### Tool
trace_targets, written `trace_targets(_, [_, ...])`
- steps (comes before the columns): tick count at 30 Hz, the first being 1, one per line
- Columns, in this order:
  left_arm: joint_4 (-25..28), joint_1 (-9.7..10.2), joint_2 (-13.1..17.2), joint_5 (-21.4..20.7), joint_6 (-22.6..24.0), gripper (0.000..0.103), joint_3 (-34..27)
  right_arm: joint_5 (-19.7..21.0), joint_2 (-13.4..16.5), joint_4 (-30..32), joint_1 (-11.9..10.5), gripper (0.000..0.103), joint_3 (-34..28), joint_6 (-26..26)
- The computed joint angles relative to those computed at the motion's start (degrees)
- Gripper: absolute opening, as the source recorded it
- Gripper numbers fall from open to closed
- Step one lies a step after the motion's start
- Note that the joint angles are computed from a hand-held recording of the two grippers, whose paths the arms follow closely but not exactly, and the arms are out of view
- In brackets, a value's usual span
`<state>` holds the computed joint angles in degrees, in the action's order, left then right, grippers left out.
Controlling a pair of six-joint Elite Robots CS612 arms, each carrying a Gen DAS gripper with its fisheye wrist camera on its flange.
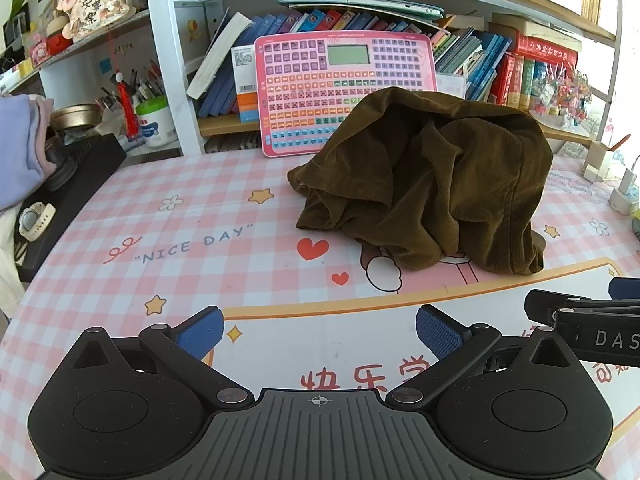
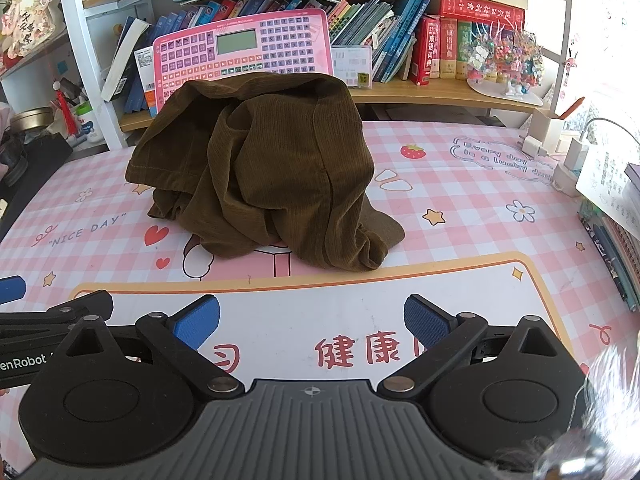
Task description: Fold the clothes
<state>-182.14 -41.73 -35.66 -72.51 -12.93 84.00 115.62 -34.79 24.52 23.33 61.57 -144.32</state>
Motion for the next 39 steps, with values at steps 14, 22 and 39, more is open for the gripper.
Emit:
trace_targets(14, [3.1, 0.31, 0.4, -2.0, -0.9, 0.103, -1.3, -1.1, 0.2, 1.3, -0.7, 0.1, 0.7, 3.3])
trace_targets(22, [1.4, 1.3, 1.4, -3.6, 1.3, 0.103, -4.5, -2.9, -1.9, -3.3, -2.2, 0.1, 4.8, 6.7])
trace_targets(39, [7.6, 0.09, 5.4, -0.4, 0.4, 0.103, -13.6, -30.5, -6.3, -32.5, -11.6, 0.099, 18.2, 48.2])
